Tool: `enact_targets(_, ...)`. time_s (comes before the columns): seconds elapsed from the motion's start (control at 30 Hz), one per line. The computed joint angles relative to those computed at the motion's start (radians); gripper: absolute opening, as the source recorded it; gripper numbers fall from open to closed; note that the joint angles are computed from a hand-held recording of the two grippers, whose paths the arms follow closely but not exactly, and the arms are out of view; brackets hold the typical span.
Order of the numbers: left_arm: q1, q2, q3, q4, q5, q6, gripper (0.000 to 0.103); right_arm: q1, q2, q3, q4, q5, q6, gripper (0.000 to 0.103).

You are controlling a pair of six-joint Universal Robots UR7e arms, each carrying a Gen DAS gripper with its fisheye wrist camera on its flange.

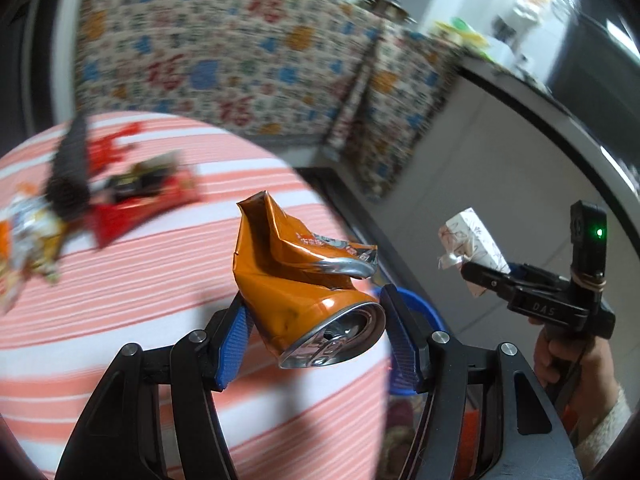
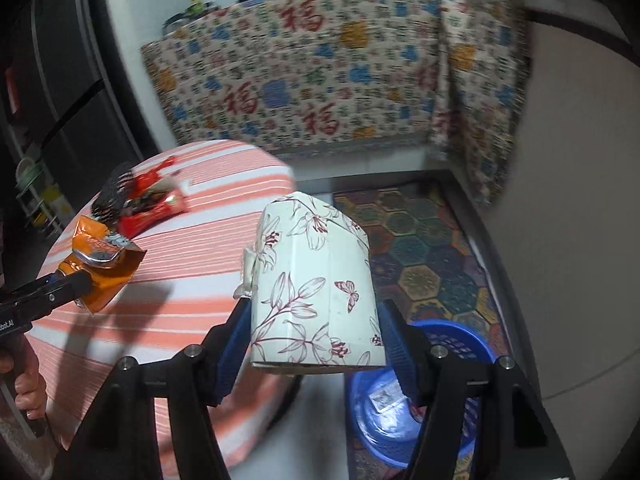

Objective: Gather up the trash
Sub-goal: 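Carry the orange can and floral cup over the wastebasket and release both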

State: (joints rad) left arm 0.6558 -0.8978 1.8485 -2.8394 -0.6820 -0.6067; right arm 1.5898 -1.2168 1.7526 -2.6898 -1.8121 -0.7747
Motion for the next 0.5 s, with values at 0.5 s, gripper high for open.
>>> enact_targets(0.5, 0.037, 0.387, -0.473, 0.154, -0.221, 0.164, 0.064, -0.173, -0.029, -0.102, 0.047, -0.093, 0.049, 0.064)
